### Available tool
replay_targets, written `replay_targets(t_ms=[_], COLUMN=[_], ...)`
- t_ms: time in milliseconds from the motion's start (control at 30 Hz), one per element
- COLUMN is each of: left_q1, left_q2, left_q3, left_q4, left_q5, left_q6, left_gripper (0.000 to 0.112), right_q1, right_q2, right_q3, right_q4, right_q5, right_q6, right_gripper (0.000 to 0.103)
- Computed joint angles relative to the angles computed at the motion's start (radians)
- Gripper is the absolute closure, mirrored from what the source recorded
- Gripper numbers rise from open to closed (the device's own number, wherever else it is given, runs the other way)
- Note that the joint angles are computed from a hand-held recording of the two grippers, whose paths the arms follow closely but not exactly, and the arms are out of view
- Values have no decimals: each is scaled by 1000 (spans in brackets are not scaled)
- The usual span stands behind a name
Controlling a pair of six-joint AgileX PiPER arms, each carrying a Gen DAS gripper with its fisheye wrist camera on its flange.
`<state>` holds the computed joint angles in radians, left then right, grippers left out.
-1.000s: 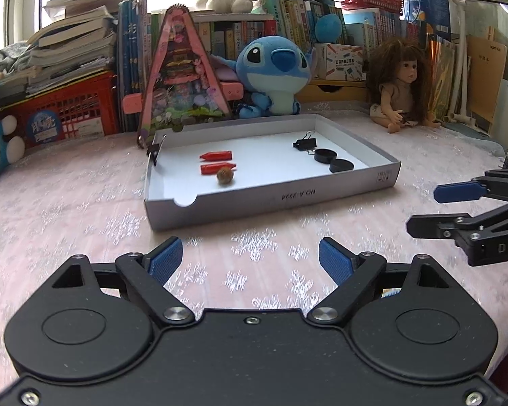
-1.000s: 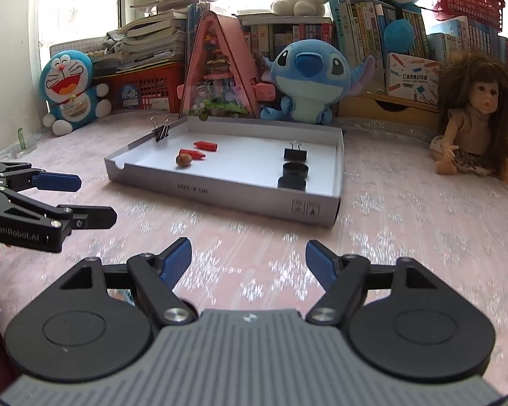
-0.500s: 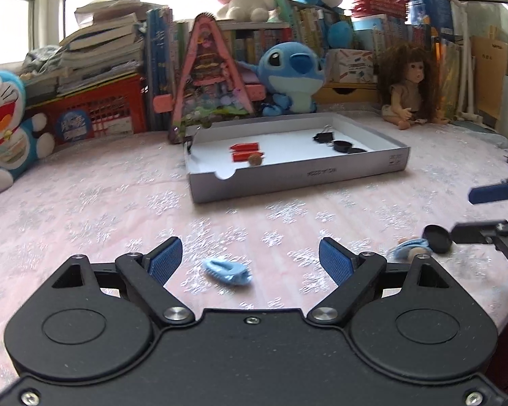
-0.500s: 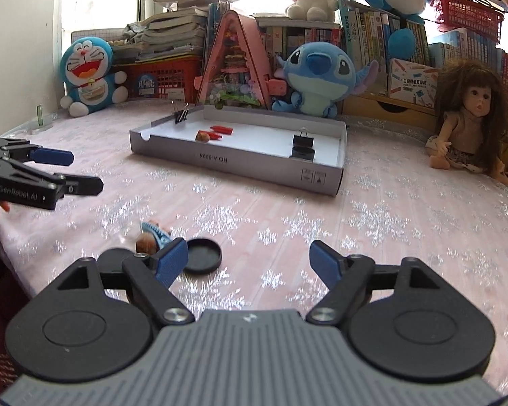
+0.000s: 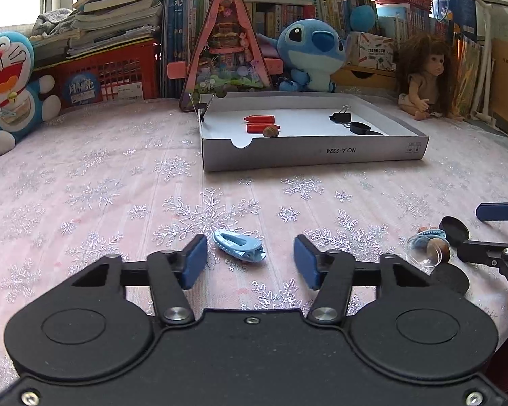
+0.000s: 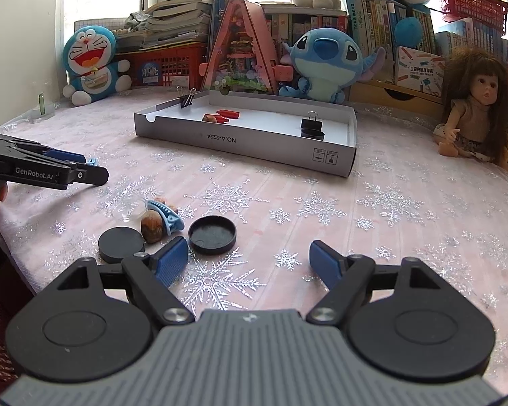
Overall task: Organize rigid objects
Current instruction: 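Grasp the blue plastic piece with the left gripper while the right grasps another black lid, then carry the blue piece with the left gripper while the right carries the lid over the tray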
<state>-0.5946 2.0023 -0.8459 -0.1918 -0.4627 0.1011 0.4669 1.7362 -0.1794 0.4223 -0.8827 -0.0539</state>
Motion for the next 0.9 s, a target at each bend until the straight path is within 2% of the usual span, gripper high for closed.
replay_targets(t_ms=[100,200,233,267,333,400,767,900], left_q1=[-8,-21,-24,-28,-33,-40,-41,-32], left_q2=[2,5,3,1,0,1,3,4], left_q3=[1,-1,-5,-10,-18,-28,-69,-106], left_q4=[-19,-56,-58,-54,-29,-12,2,-14], left_q5=[-10,-14,-5,6,18,30,73,106], left_q6=[18,48,51,47,19,2,-30,-16], left_gripper=[68,87,97,97,97,97,97,97], right_q1=[-5,-9,-10,-16,9,38,31,70], right_q2=[4,10,12,13,11,4,-8,-4], right_q3=[-2,-2,-4,-7,-13,-29,-53,-89], right_q4=[-11,-26,-34,-54,-34,7,27,187], right_q5=[-4,-13,-13,-7,-10,11,50,58], right_q6=[9,16,19,20,-11,-70,-80,-188], right_gripper=[16,16,22,29,56,66,67,67])
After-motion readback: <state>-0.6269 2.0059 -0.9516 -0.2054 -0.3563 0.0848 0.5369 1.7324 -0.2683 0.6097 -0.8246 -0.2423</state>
